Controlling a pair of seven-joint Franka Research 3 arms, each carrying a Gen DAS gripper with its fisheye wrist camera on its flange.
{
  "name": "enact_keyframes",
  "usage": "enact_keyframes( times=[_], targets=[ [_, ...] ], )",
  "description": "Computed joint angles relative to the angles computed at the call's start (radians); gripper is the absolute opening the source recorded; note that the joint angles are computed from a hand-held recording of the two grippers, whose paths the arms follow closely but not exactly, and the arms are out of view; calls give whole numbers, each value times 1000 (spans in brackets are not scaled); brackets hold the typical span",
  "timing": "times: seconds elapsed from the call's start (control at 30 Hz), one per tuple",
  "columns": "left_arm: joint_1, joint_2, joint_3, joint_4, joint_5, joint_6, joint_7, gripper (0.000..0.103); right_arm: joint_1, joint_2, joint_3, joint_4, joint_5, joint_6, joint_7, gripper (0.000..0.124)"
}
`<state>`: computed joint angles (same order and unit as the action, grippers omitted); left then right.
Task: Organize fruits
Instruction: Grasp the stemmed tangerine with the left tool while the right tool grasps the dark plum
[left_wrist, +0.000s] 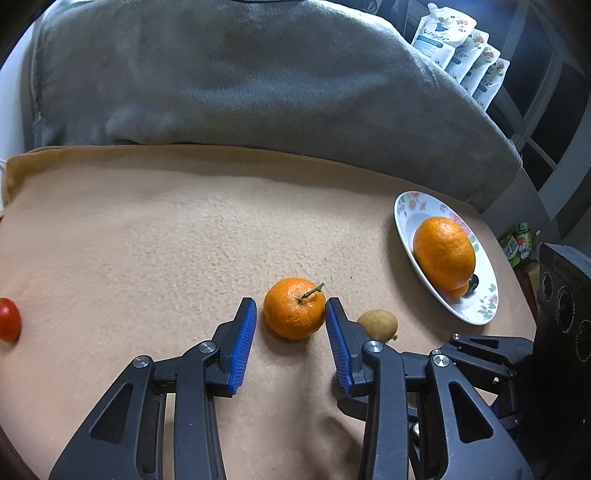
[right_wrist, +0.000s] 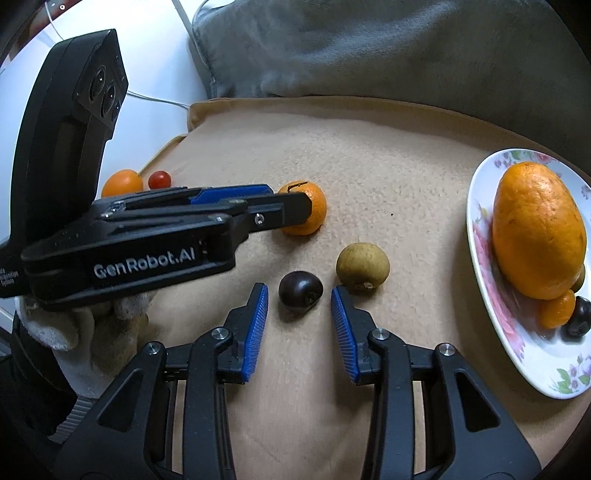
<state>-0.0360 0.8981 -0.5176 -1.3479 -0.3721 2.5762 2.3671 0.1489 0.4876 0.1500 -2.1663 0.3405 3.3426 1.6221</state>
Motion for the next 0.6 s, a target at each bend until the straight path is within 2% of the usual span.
enact_keyframes(
  times=[0.17,0.27,0.6],
  targets=[
    [-3,18,-3,24,0,-20,3,37,102,15,-98,38,22,-35,-7,36],
    [-9,29,-3,39,-1,-30,4,35,149,21,-145,49,34,-47,-9,29],
    [-2,20,-3,27,-16,-23,20,32,103,21,-98,43,40,-26,-21,25]
  ],
)
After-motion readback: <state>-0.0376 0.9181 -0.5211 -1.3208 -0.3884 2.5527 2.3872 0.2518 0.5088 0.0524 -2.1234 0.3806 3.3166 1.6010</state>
